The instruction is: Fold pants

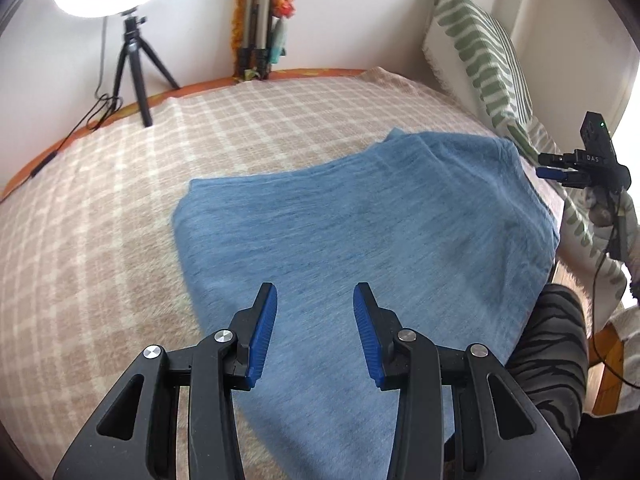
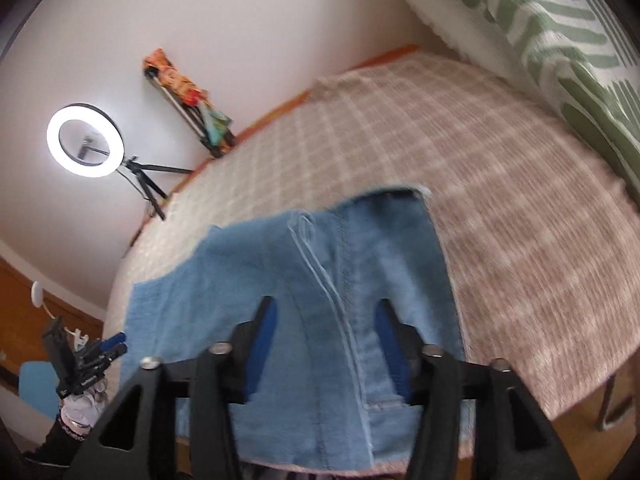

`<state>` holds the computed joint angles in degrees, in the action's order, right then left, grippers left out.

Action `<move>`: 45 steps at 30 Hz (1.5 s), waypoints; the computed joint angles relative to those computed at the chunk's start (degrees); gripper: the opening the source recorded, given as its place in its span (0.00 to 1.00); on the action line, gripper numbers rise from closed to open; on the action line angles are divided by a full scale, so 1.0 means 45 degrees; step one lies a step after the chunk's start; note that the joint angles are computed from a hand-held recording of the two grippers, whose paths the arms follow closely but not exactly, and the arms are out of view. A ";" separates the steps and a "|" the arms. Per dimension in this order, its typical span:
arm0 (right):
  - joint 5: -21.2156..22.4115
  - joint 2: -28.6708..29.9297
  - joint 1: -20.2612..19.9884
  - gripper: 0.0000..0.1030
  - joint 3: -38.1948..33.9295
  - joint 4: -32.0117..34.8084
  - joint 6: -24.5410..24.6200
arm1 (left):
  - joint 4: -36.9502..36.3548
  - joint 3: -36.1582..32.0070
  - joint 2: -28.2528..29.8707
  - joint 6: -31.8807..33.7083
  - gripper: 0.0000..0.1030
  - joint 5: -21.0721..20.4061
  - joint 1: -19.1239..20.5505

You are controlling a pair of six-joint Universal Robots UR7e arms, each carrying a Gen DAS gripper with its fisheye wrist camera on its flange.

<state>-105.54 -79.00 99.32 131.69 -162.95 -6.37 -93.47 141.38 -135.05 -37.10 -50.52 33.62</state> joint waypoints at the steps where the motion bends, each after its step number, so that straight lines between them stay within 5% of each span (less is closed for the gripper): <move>1: 0.0105 0.0277 0.0070 0.64 -0.0187 -0.0147 -0.0103 | 0.0322 -0.0044 -0.0164 -0.0270 0.37 0.0053 -0.0129; 8: 0.2399 0.1930 -0.1001 0.61 -0.2073 0.1376 0.1185 | 0.2584 -0.0407 -0.1071 -0.1915 0.37 0.0491 -0.0904; 11: 0.3219 0.2598 -0.1357 0.37 -0.2576 0.1671 0.2072 | 0.2798 -0.0458 -0.1137 -0.2053 0.37 0.0664 -0.0774; 14: 0.2008 0.2930 -0.0523 0.21 -0.2458 0.0464 0.1191 | 0.2708 -0.0433 -0.1267 -0.2032 0.37 0.0609 -0.0527; 16: 0.1353 0.2844 0.0310 0.13 -0.2012 -0.1013 -0.0997 | 0.2402 -0.0379 -0.1291 -0.1894 0.37 0.0419 -0.0195; 21: -0.3043 0.3738 0.1733 0.03 -0.2110 -0.2473 -0.3098 | 0.1639 -0.0131 -0.1370 -0.1831 0.37 -0.0135 0.0570; 25: -0.5098 0.4324 0.1778 0.09 -0.2443 -0.2348 -0.2834 | 0.1877 -0.0085 -0.1654 -0.2451 0.44 -0.0568 0.0488; 30: -0.2884 0.3344 0.2136 0.35 -0.2243 -0.0982 -0.2713 | 0.2751 -0.0055 -0.2356 -0.3500 0.45 -0.0789 0.0130; 33: -0.1868 0.3477 0.2536 0.35 -0.2545 0.0278 -0.2852 | 0.2460 0.0085 -0.2453 -0.3500 0.45 -0.0955 0.0355; 38: -0.1949 0.4746 0.2721 0.35 -0.3419 0.2055 -0.2265 | 0.2330 0.0189 -0.2710 -0.3773 0.45 -0.1164 0.0294; 45: -0.3215 0.6093 0.2643 0.35 -0.3875 0.2336 -0.1419 | 0.2250 0.0387 -0.3249 -0.3830 0.40 -0.1083 0.0129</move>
